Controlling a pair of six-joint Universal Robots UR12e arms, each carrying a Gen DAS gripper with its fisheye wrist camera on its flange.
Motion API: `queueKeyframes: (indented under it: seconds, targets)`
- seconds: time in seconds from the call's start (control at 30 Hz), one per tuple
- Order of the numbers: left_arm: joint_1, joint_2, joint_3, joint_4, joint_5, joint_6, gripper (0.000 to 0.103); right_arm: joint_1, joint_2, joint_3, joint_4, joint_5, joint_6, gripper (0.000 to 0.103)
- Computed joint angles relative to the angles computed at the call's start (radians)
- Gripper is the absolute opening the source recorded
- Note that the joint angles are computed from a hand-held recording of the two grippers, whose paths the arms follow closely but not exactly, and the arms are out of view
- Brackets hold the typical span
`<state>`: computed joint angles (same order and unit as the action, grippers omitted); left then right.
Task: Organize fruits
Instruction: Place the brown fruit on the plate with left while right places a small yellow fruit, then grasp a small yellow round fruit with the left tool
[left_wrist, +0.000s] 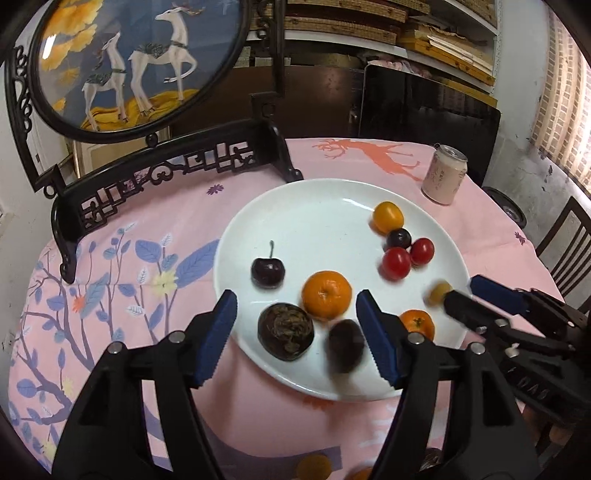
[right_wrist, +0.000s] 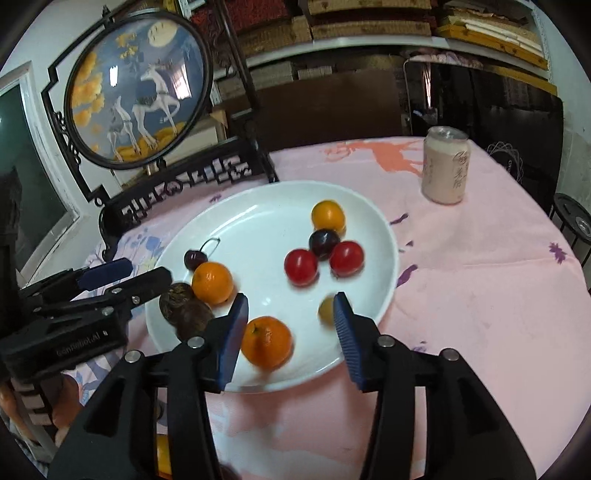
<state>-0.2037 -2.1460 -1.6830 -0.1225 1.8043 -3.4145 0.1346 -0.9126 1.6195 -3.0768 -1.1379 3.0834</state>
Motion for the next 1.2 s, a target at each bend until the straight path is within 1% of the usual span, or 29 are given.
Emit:
queueKeyframes:
  seconds: [0.07,0.1,0.17,0.2,0.37,0.43,0.57,0.67,0.83,0.97,1.03,1.1,1.2]
  targets:
    - [0.007,0.008,-0.01,0.002,-0.012,-0.015,0.069,-0.005,-0.008,0.011,-0.014,0.012,0.003,0.049]
    - [0.01,0.012,-0.016,0.003,-0.014,-0.02,0.069,-0.007,-0.012,0.016,-0.017,0.018,0.006,0.051]
    - [0.009,0.02,-0.029,0.011,0.004,-0.024,0.069,-0.013,-0.02,0.03,-0.029,0.033,0.019,0.054]
    - [0.009,0.024,-0.035,0.015,0.009,-0.025,0.069,-0.018,-0.025,0.04,-0.046,0.044,0.028,0.054]
    - [0.005,0.048,-0.075,0.029,0.021,-0.022,0.07,-0.033,-0.043,0.075,-0.058,0.074,0.055,0.055]
    - [-0.003,0.061,-0.099,0.031,0.026,-0.003,0.07,-0.04,-0.052,0.094,-0.062,0.086,0.064,0.055]
    - [-0.025,0.082,-0.145,0.046,0.076,0.04,0.072,-0.054,-0.07,0.132,-0.08,0.104,0.083,0.055]
    - [-0.03,0.092,-0.176,0.036,0.094,0.053,0.072,-0.063,-0.082,0.158,-0.097,0.118,0.092,0.055]
    - [-0.027,0.101,-0.21,0.016,0.077,0.048,0.072,-0.076,-0.096,0.185,-0.113,0.127,0.108,0.055]
    - [-0.033,0.094,-0.212,0.031,0.056,0.079,0.072,-0.082,-0.1,0.193,-0.116,0.136,0.115,0.055]
    - [-0.036,0.088,-0.207,0.024,0.043,0.097,0.071,-0.083,-0.103,0.196,-0.113,0.142,0.116,0.056]
    - [-0.037,0.084,-0.206,0.024,0.028,0.106,0.071,-0.084,-0.104,0.197,-0.114,0.144,0.115,0.06]
    - [-0.035,0.081,-0.206,0.035,-0.004,0.12,0.069,-0.083,-0.104,0.197,-0.116,0.144,0.116,0.062]
